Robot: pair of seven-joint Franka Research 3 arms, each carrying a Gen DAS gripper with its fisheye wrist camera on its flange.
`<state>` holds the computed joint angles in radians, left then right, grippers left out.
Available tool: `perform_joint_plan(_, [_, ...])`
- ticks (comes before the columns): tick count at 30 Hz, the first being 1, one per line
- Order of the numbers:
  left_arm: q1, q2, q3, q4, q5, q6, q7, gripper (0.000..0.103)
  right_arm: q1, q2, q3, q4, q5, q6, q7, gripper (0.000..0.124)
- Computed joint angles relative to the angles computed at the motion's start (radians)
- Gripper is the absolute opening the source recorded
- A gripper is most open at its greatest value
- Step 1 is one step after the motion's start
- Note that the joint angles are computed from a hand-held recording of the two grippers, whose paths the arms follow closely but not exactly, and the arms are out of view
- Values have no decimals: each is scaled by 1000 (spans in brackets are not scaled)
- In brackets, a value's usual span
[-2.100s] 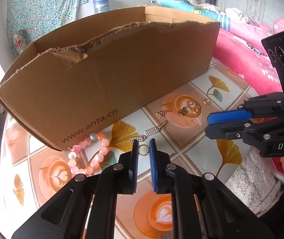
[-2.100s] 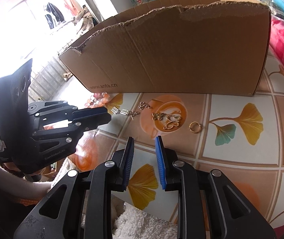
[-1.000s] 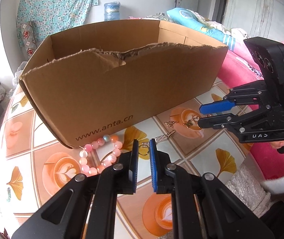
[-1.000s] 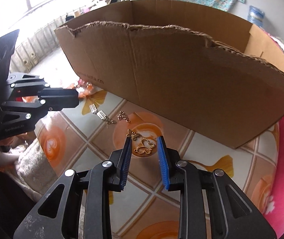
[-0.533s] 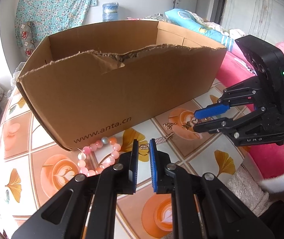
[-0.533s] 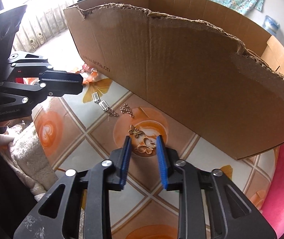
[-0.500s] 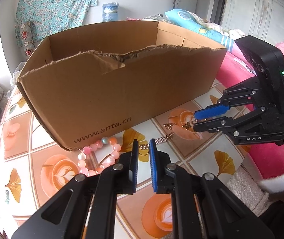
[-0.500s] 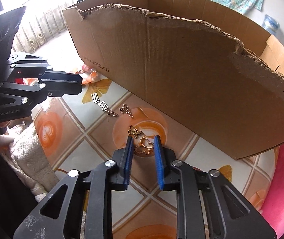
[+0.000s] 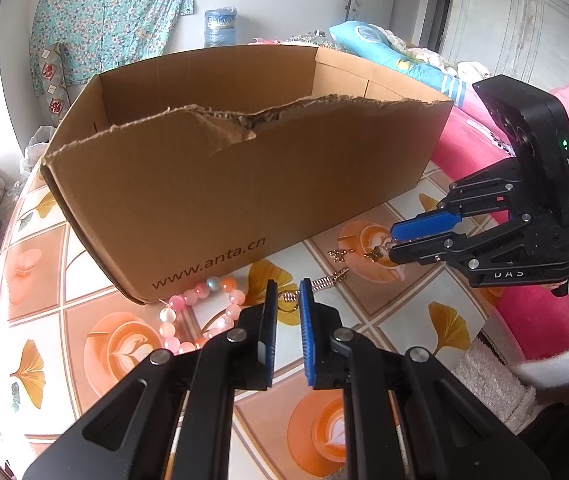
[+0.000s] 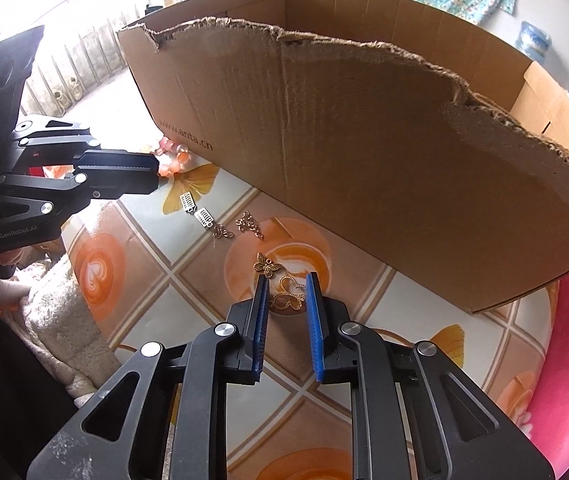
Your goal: Organize jewelry
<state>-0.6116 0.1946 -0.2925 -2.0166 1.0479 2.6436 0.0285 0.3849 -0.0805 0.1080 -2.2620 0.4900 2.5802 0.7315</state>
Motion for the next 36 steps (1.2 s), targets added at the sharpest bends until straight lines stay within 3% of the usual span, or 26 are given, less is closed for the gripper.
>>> perform_joint_plan(6, [-9, -21, -3, -7, 40, -7, -37, 10, -2, -68, -17, -23, 62, -4, -33, 16])
perform_joint_plan(15, [13, -117, -29, -11, 187, 33, -114, 10, 41, -206, -76, -41, 316, -1, -190, 16])
perform_joint_plan(20, [51, -109, -31, 56, 213, 47, -79, 10, 51, -193, -92, 31, 425, 29, -222, 16])
perform_joint_plan(26, [70, 43, -8, 245, -62, -51, 227, 10, 14, -45, -34, 149, 317, 83, -20, 16])
perform_joint_plan(29, [70, 116, 10, 329, -208, -113, 356, 11, -9, 27, -11, 210, 171, 87, 153, 16])
perform_joint_plan(33, [51, 188, 46, 413, -319, -196, 412, 11, -21, 82, -2, 256, 22, 86, 330, 16])
perform_joint_plan(36, [42, 202, 64, 428, -357, -209, 400, 14, -26, 105, -1, 267, -11, 83, 378, 17])
